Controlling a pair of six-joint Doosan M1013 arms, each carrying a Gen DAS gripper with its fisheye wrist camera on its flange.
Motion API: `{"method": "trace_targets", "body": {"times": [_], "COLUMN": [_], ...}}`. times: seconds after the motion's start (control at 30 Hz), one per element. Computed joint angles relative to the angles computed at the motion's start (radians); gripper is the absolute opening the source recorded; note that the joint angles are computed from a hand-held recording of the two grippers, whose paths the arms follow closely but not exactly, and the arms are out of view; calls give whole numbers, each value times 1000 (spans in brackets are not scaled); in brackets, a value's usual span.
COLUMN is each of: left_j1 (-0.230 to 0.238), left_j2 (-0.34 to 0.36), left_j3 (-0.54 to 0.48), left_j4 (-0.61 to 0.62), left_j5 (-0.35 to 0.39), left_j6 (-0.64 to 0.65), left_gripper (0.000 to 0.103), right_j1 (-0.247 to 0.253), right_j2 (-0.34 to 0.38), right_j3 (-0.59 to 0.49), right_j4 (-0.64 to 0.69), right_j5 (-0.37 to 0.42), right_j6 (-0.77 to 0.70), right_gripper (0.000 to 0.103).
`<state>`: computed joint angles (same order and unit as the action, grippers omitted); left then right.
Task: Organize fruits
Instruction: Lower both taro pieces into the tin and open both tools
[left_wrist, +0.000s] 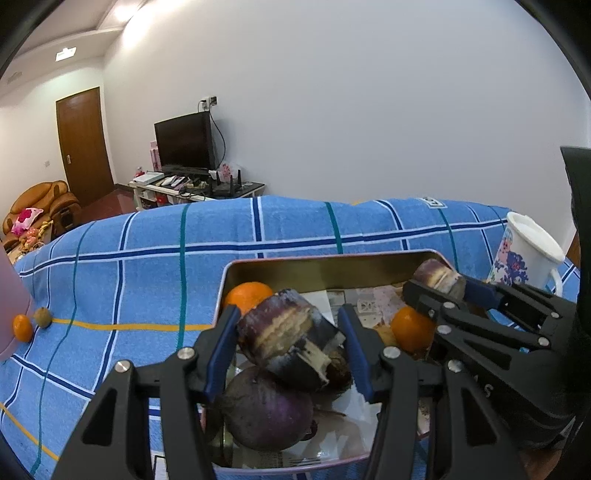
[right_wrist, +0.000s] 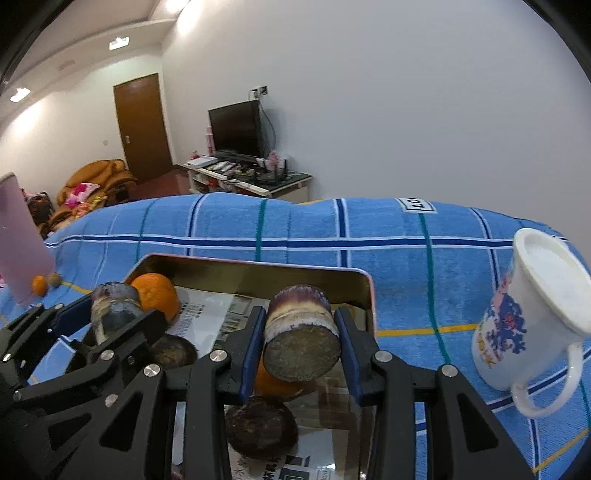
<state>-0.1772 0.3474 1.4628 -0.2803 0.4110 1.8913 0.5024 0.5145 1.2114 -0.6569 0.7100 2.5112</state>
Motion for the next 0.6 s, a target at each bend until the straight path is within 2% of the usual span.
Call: {"method": "trace_targets", "body": {"times": [0.1,0.23,0.3,0.43,0.53,0.6], "left_j1": [-1,-15,-16,-7,-6,-3], "left_j2": [-10,-31,-36,-41,-45,-46], "left_j3": [15,53,62,68,74,75], "left_j4": [15,195,251,235,332,330], "left_j5": [-26,-115,-134,-151,-167,-176], "left_j6": [-12,-171,-227,-233,-343,-348], "left_gripper": [58,69,74,82,95,100], "right_j1": [-2,-4,-5,-8,-11,-13], "right_j2": [-3,-11,-15,-21,-29,-32], "right_j3": [7,21,28,39,55,59], "right_j4": [10,8,6,-1,-7,-1], "right_j5": [-18,-52,-66,-85,-113,-123], "right_j6": [-4,12,22,48,72,74], "right_gripper": [41,43,45,52,54,54]}}
